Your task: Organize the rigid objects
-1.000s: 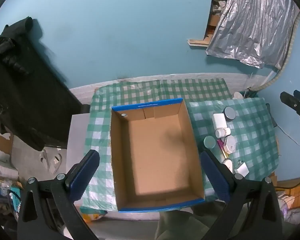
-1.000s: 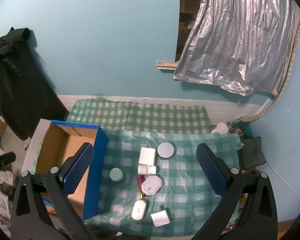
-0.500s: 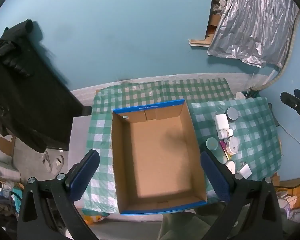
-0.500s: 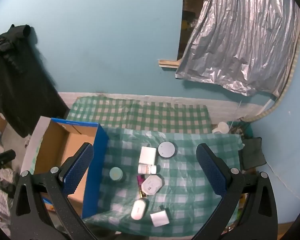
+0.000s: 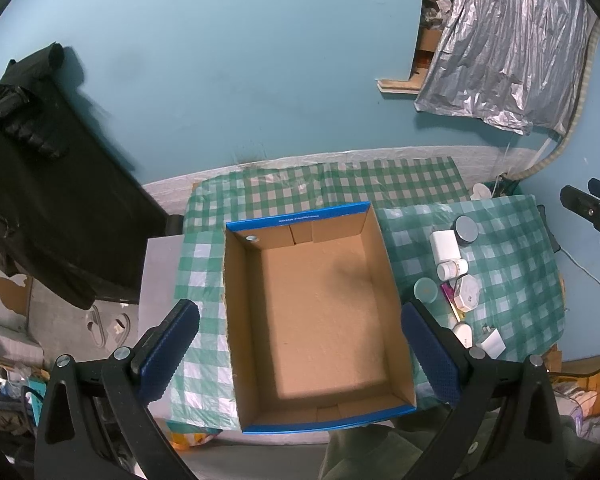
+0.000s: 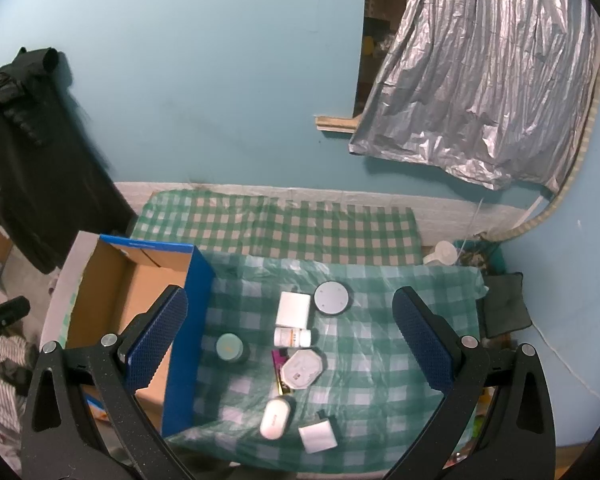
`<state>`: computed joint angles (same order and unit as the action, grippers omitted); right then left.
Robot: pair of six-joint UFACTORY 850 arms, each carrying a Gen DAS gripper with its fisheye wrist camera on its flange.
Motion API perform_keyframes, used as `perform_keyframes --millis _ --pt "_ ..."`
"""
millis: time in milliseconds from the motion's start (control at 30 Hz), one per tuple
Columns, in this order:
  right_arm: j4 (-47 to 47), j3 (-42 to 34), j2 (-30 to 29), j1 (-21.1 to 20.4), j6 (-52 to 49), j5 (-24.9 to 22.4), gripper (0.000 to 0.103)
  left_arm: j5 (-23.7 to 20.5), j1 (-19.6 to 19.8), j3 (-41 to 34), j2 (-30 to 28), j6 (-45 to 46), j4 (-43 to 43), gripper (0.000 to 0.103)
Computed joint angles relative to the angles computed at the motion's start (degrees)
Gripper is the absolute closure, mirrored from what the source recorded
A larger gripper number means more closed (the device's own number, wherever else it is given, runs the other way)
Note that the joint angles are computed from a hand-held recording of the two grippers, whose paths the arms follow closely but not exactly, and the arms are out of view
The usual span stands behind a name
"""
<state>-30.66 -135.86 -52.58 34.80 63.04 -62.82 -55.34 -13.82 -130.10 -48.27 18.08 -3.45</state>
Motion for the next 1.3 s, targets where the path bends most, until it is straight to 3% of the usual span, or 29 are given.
perform_keyframes --millis 1300 --pt "0.9 -1.1 -0.5 -0.2 -1.0 -0.7 0.001 0.3 -0.2 0.6 0.2 0.0 0.5 0.001"
